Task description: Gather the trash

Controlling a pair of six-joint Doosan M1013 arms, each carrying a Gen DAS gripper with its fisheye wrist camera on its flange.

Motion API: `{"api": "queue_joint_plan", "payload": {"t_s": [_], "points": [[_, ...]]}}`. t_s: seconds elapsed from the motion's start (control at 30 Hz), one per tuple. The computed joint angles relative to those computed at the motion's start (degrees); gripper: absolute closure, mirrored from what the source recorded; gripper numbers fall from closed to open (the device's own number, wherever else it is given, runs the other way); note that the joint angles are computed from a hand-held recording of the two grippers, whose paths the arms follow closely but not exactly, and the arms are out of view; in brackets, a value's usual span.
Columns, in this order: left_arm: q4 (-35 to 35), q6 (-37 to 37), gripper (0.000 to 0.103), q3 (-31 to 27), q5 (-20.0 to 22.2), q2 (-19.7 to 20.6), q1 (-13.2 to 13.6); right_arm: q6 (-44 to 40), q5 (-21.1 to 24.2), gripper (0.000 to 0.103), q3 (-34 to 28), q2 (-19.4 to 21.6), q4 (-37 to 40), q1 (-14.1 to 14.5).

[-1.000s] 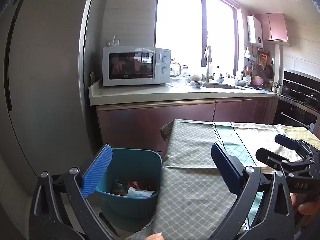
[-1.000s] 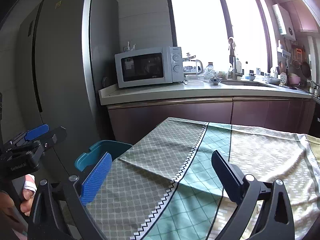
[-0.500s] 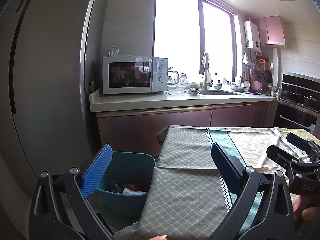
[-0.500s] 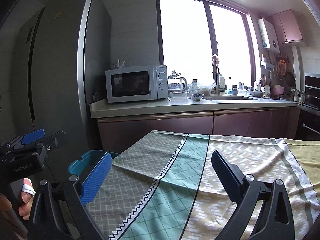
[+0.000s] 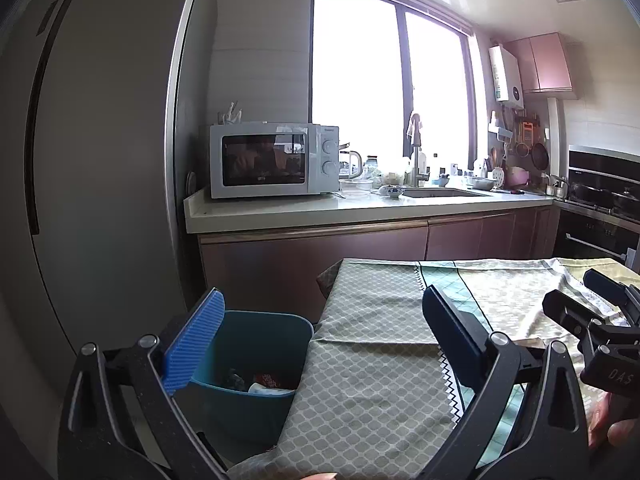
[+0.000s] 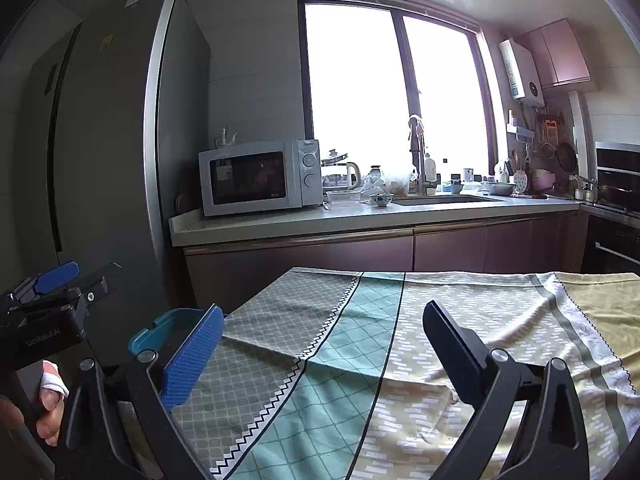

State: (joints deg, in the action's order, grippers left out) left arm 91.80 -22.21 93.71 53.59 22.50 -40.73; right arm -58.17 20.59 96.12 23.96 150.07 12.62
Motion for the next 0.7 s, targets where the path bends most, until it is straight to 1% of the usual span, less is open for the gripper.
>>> {"api": "queue_joint_plan", "payload": {"t_s": [0.1,0.3,0.43,0.7], "points": [[0.0,0.2,0.005,0.0,0.1,0.1,-0.1,-1.4,0.0,0.006,0.0,0.1,1.5,0.1],[-0.8,0.7,0.005,-0.4,-0.8,0.3,0.3,-1.5,-0.3,0.006,-0.1,0.2,1.8,0.0],[-1.2,1.0,0.005,-0.7,-0.5,0.5,0.3,-2.4,-0.2,0.006,0.0,0.4,3.2,0.1],[-1.1,1.2,0.005,-0.7,-0.2,0.6,0.3,-2.2,-0.3,0.006,-0.1,0.5,3.0,0.0]]}}
